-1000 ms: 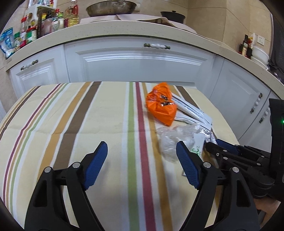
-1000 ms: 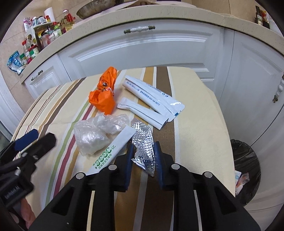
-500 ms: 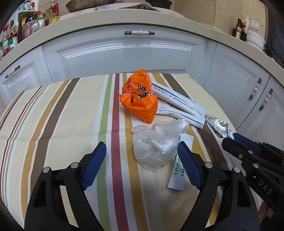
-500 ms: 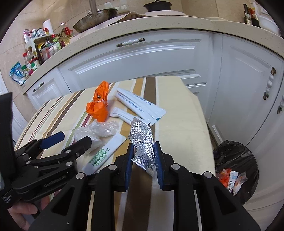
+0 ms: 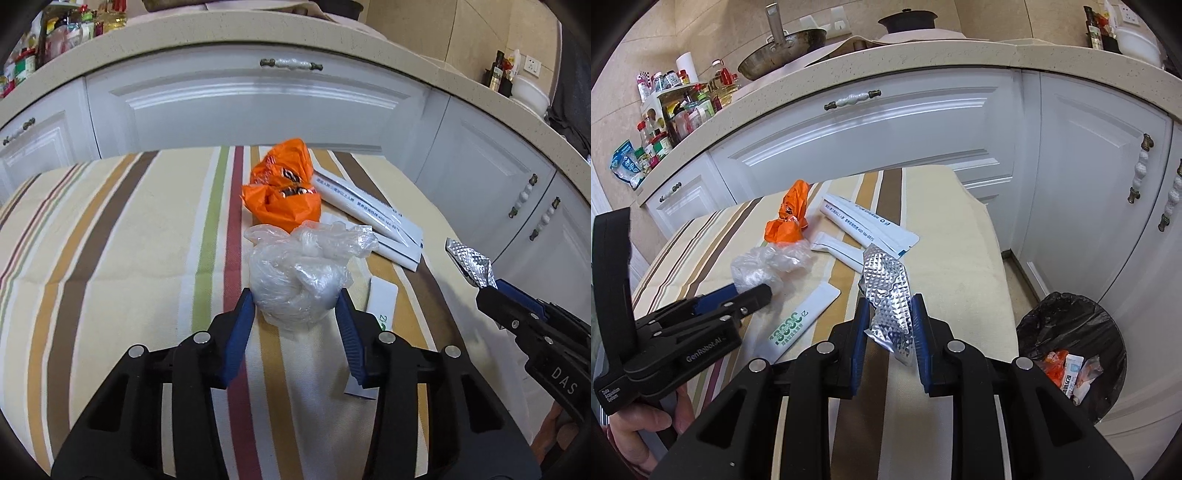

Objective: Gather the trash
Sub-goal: 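Grasp the crumpled clear plastic bag with the left tool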

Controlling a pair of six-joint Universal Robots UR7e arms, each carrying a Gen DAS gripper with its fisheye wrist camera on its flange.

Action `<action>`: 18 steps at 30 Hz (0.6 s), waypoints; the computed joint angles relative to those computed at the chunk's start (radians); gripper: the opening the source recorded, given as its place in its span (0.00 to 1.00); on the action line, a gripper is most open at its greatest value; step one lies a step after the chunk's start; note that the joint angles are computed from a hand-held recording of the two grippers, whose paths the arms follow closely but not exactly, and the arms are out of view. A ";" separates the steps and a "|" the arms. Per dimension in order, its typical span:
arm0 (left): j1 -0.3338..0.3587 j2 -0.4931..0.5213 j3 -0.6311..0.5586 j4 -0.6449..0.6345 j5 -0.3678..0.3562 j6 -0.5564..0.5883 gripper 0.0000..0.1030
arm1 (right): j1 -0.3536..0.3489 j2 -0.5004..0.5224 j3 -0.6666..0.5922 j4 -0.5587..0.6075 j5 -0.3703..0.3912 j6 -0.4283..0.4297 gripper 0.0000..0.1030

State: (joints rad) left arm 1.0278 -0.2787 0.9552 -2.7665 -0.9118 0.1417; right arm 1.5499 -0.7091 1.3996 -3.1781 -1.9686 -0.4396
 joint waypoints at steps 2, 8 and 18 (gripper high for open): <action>-0.007 -0.008 0.026 -0.054 0.022 0.024 0.42 | 0.000 -0.004 0.010 -0.018 0.004 -0.003 0.23; -0.033 -0.050 0.116 -0.202 0.059 0.067 0.42 | 0.004 -0.018 0.051 -0.110 0.004 -0.032 0.23; -0.102 -0.093 0.235 -0.361 0.033 0.121 0.42 | 0.007 -0.069 0.151 -0.308 -0.043 -0.095 0.23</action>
State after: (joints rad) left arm 0.9260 -0.3720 1.1903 -3.1279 -0.8793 0.2629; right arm 1.5564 -0.7780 1.5510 -3.4865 -2.0116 -0.5346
